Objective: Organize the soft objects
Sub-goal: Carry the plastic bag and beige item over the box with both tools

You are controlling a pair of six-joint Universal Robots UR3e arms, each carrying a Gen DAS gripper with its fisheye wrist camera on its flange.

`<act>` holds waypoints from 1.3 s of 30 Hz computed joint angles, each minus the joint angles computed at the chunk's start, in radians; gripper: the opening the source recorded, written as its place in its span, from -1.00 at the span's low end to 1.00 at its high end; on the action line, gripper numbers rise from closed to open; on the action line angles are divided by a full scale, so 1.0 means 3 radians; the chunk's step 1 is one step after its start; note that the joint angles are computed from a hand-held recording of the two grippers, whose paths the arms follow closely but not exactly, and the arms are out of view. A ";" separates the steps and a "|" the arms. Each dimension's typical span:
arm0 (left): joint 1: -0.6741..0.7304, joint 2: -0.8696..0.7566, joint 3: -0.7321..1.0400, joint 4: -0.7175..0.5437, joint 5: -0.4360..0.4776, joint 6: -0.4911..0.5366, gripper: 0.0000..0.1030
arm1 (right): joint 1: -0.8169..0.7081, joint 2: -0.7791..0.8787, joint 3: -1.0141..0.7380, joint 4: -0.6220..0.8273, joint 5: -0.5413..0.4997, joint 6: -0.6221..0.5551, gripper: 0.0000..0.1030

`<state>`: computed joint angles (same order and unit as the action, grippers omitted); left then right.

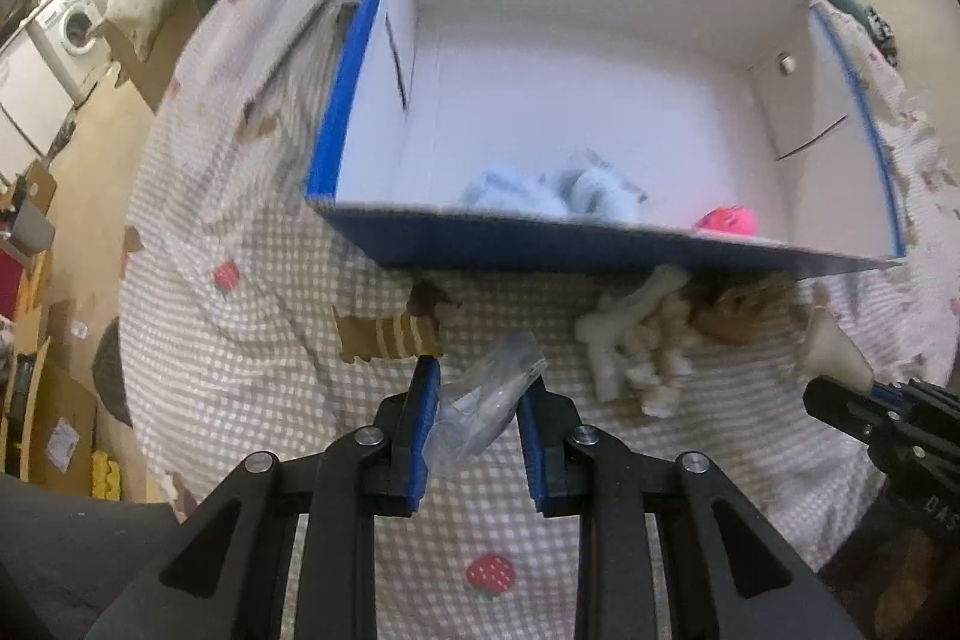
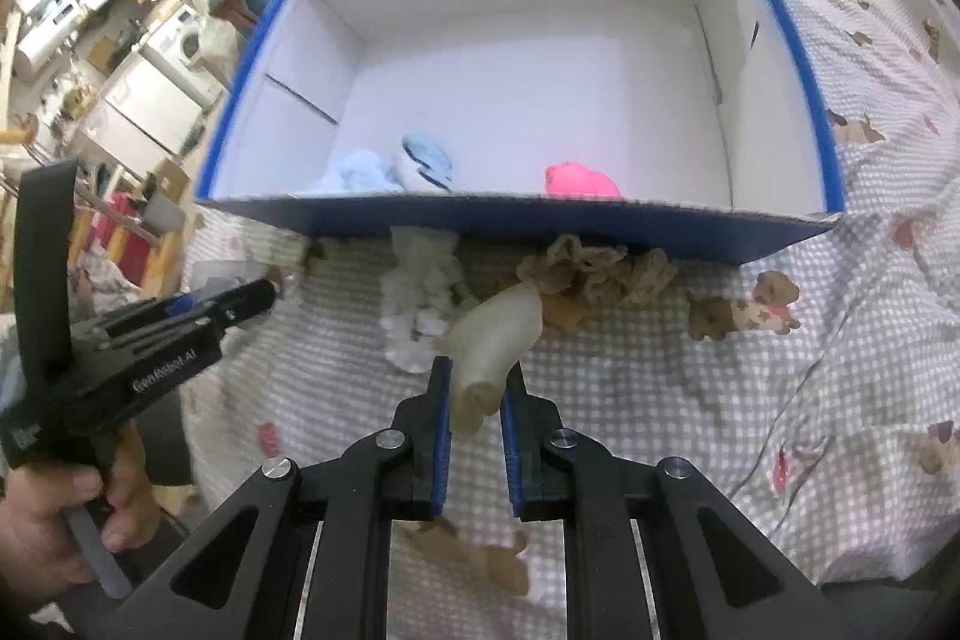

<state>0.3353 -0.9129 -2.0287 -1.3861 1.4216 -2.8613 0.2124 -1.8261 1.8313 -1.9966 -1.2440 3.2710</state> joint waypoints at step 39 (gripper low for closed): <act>-0.0894 -0.2112 0.1874 0.0963 0.0449 -0.0594 -0.56 | -0.0441 0.1211 -0.1128 -0.0592 0.0019 -0.0211 -0.68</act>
<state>0.0670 -1.5466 -1.4665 -1.0973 1.5561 -3.0395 0.0802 -1.4627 1.4929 -2.1741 -1.2382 3.2076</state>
